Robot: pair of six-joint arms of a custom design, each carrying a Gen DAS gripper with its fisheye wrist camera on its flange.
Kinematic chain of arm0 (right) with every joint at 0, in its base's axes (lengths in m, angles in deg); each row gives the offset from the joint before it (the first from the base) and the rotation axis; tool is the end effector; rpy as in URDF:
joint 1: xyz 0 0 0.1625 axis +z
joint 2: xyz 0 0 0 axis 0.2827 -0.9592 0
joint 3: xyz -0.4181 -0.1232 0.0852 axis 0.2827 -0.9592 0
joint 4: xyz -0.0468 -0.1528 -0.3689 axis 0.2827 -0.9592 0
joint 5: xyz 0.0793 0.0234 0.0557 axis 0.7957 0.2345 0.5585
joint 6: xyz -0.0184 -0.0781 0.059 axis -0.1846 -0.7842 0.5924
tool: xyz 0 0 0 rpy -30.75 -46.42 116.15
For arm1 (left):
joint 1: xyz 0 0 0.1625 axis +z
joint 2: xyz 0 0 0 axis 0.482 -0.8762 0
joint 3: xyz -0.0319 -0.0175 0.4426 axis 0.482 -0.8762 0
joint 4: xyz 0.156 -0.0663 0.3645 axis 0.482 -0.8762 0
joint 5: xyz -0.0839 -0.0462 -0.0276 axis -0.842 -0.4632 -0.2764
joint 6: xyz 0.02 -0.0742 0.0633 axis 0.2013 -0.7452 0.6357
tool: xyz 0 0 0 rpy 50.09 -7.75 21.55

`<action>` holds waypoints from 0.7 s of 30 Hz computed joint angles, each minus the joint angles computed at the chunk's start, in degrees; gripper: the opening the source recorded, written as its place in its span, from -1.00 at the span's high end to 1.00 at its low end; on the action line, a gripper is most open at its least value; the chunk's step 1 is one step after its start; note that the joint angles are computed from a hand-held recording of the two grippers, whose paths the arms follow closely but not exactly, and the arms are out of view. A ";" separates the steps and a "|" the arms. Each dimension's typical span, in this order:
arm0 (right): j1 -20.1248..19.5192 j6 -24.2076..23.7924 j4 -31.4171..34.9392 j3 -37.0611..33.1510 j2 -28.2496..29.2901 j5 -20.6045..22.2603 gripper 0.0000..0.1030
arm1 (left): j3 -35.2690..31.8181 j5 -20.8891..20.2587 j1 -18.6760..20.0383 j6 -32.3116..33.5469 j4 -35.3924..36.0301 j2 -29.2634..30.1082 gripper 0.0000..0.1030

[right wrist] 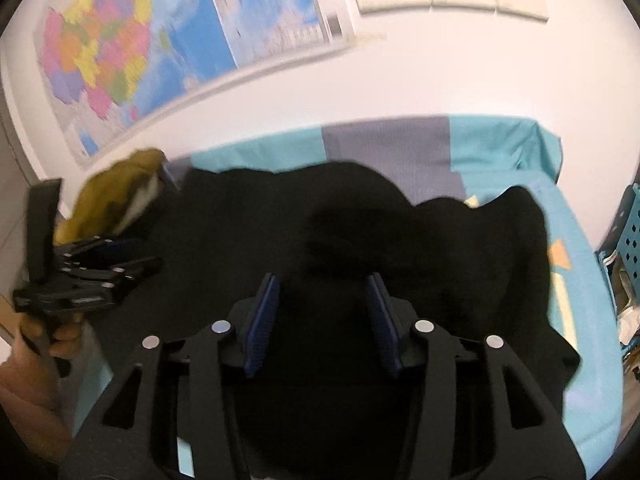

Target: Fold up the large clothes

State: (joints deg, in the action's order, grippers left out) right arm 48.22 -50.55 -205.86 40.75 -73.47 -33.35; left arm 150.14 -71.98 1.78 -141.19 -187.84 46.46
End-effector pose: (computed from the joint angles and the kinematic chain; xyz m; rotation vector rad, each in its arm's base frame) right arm -0.0538 -0.4694 0.2945 1.1192 -2.6655 0.6358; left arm -0.2426 -0.3979 -0.0260 0.2186 2.1523 -0.8384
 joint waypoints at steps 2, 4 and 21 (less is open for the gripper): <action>-1.40 -1.71 2.17 0.94 -3.20 2.69 -0.05 | 0.35 0.39 -1.17 -1.79 1.03 -0.20 -0.29; -2.53 -3.07 3.95 1.57 -5.35 4.39 -0.11 | 0.77 0.96 -2.23 -3.37 1.61 -0.24 -0.38; -4.81 -2.80 -4.12 4.95 -1.47 1.03 -0.20 | 2.73 -1.02 -5.05 -11.68 3.92 -0.94 -0.45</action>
